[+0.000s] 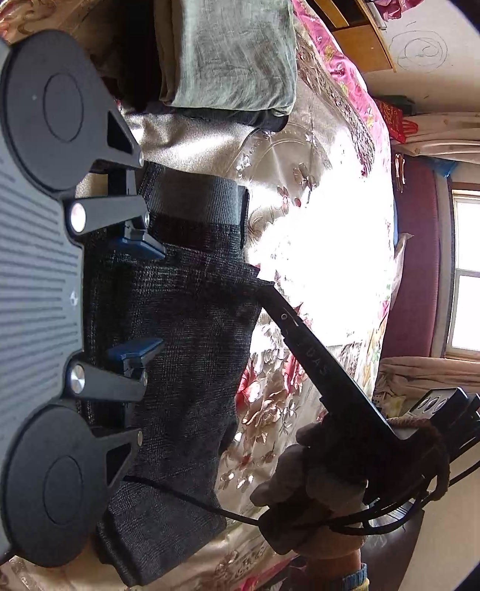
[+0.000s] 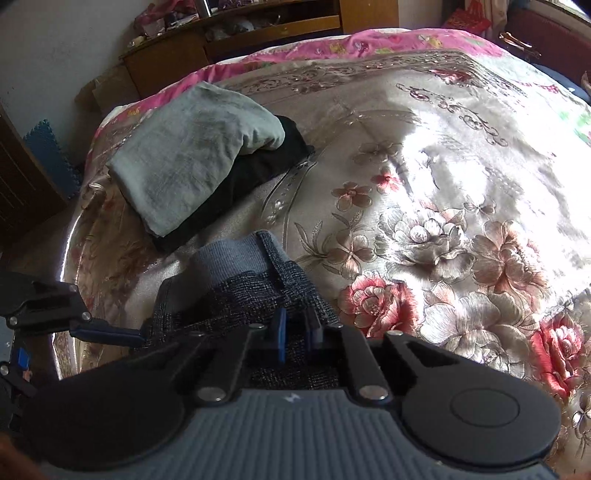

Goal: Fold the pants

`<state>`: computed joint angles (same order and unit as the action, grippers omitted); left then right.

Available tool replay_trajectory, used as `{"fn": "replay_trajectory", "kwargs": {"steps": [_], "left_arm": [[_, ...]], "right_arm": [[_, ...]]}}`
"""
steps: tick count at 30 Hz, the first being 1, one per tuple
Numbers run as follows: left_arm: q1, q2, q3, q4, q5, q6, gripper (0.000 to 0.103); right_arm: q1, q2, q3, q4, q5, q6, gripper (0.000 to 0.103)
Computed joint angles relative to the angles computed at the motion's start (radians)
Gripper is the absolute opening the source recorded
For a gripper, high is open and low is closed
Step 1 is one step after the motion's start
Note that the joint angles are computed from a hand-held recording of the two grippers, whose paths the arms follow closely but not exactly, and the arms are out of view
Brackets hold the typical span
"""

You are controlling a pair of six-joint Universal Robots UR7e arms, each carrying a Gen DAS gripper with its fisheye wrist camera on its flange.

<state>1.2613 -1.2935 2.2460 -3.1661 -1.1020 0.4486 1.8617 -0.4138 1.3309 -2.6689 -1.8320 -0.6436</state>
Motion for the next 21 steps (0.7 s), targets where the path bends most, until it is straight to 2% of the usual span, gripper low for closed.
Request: {"fn": "replay_trajectory", "kwargs": {"steps": [2,4,7,8,9,10,12,17,19,21], "left_arm": [[-0.006,0.022,-0.007,0.013,0.042,-0.014,0.06],[-0.01,0.026,-0.006,0.02,0.061,-0.044,0.06],[-0.011,0.034,-0.015,0.03,0.07,-0.069,0.059],[-0.013,0.043,-0.022,0.034,0.081,-0.06,0.057],[-0.014,0.047,-0.025,0.03,0.087,-0.048,0.047],[-0.012,0.047,-0.029,0.037,0.086,-0.036,0.039],[0.0,0.033,-0.042,0.084,0.056,-0.042,0.037],[0.004,-0.031,-0.039,0.165,0.012,-0.103,0.036],[-0.001,-0.056,-0.032,0.192,0.025,-0.132,0.036],[-0.002,-0.05,-0.029,0.2,0.057,-0.126,0.037]], "right_arm": [[-0.008,0.004,-0.022,0.04,-0.01,0.022,0.026],[-0.016,0.004,-0.036,0.085,-0.017,0.024,0.027],[-0.036,0.0,-0.044,0.142,0.024,0.06,0.034],[-0.041,0.002,-0.053,0.165,0.033,0.068,0.04],[-0.044,0.002,-0.053,0.164,0.04,0.07,0.04],[-0.045,0.003,-0.047,0.146,0.036,0.072,0.037],[-0.042,0.003,-0.054,0.163,0.024,0.077,0.011],[-0.033,-0.044,-0.019,0.187,0.097,0.089,0.009],[-0.029,-0.051,-0.015,0.197,0.127,0.081,0.009],[-0.024,-0.036,-0.025,0.194,0.116,0.074,0.01]]}}
